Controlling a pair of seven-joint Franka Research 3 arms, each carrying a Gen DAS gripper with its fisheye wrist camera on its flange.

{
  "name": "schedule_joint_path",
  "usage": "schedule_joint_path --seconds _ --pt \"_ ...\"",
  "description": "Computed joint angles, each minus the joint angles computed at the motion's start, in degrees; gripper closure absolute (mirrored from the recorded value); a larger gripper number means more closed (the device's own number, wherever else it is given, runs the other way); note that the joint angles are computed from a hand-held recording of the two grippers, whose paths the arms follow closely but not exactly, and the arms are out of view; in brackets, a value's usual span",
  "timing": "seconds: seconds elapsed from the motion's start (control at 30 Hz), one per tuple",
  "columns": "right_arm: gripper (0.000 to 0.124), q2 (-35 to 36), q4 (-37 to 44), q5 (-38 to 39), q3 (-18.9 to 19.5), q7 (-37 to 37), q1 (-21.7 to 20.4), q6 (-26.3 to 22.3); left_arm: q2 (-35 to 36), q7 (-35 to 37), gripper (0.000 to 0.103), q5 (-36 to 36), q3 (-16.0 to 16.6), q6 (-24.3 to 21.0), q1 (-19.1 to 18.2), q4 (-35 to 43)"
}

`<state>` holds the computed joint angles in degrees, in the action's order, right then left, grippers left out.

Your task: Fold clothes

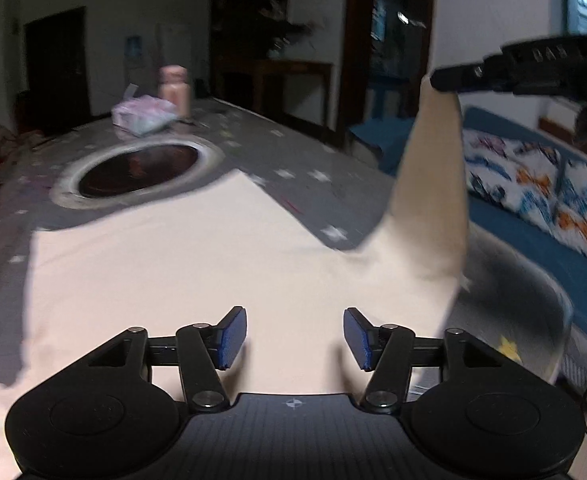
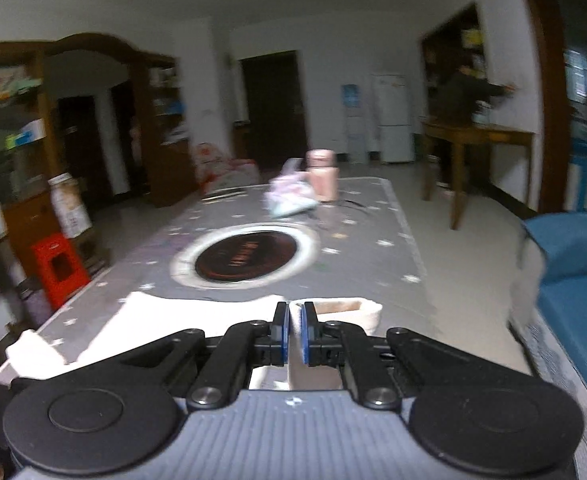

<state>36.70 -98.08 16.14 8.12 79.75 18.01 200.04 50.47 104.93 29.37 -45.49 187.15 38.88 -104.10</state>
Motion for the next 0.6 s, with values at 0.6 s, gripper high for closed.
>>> schedule_joint_path --seconds 0.6 --pt "0.119 20.3 31.4 -8.3 17.0 -15.3 0.0 -27.7 -9.4 -20.0 0.034 -2.8 17.0 13.6 -3.2 -2.6"
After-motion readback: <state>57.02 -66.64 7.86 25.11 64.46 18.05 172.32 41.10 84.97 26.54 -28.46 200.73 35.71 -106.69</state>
